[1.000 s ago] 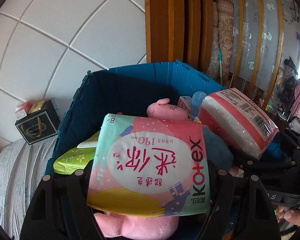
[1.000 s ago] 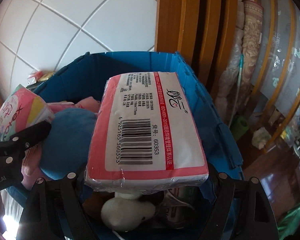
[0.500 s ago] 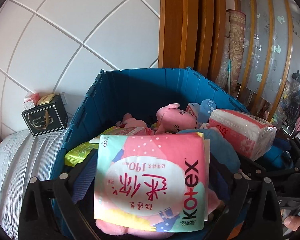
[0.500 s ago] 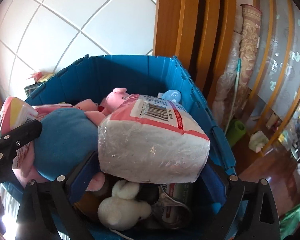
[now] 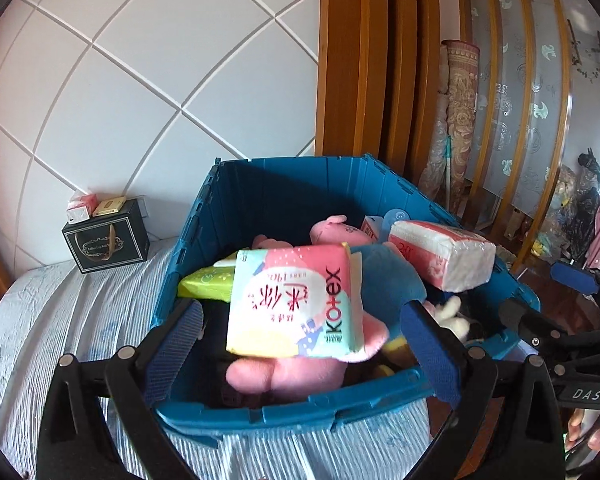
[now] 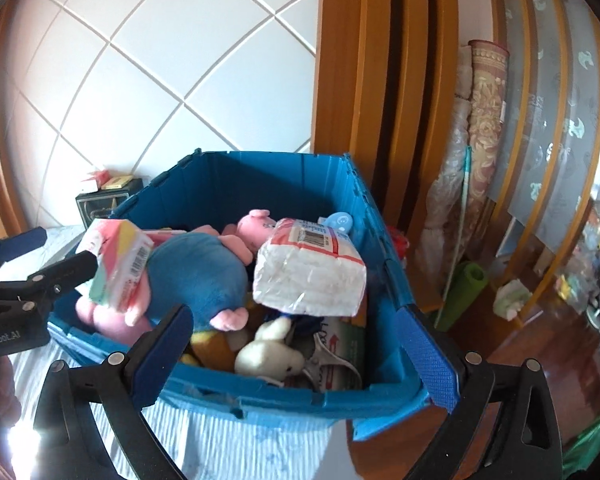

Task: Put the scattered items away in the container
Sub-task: 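Lower both packs into the crate and open both grippers, then withdraw both grippers from the crate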

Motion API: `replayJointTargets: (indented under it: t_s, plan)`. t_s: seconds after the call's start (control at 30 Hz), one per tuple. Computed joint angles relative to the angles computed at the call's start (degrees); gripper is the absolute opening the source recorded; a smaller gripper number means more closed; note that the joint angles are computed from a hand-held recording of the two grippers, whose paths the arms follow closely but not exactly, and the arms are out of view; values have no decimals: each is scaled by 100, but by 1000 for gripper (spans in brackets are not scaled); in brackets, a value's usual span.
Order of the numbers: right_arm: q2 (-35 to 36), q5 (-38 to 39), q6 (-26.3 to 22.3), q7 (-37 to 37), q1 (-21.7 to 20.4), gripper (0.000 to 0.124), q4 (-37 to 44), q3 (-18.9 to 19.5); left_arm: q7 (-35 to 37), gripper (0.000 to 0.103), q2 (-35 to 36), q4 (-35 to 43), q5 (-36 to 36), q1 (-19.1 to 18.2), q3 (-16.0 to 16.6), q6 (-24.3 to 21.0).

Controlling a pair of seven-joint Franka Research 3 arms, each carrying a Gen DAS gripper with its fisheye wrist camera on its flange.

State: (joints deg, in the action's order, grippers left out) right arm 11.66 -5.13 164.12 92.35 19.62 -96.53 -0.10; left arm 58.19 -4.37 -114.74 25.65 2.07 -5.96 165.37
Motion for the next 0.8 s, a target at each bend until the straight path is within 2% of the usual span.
replayJointTargets:
  t_s: [0.13,0.23,0.33,0.47,0.67,0.8]
  plan:
    - [-587,-305,-48,546,114,103,-641,-3,-331,101,-529,-486,251,83,-80,-154]
    - [-1066,-472,23,773,61,103,-1138,187,61,101,-1033,-980,-381,-124,128,-115]
    - [-1525,-866,43,1208,-68,103,-1553,427,-42,101,-1535,-1355,-317,33,-24,-236]
    - [-2012,-993,33,1380,-287,103,-1996,763,215,101,-2089,-1795,-549,-127,91,-316]
    - [-2414,-673,156,1142,-385,103,-2400,1068,-33,101,-2668,-2244,-394,157,-103,-248]
    - [-2541,-724,176,1303,-560,103,-2505,1259,-14,101,-2765,-2313,-415,131,-78,-259]
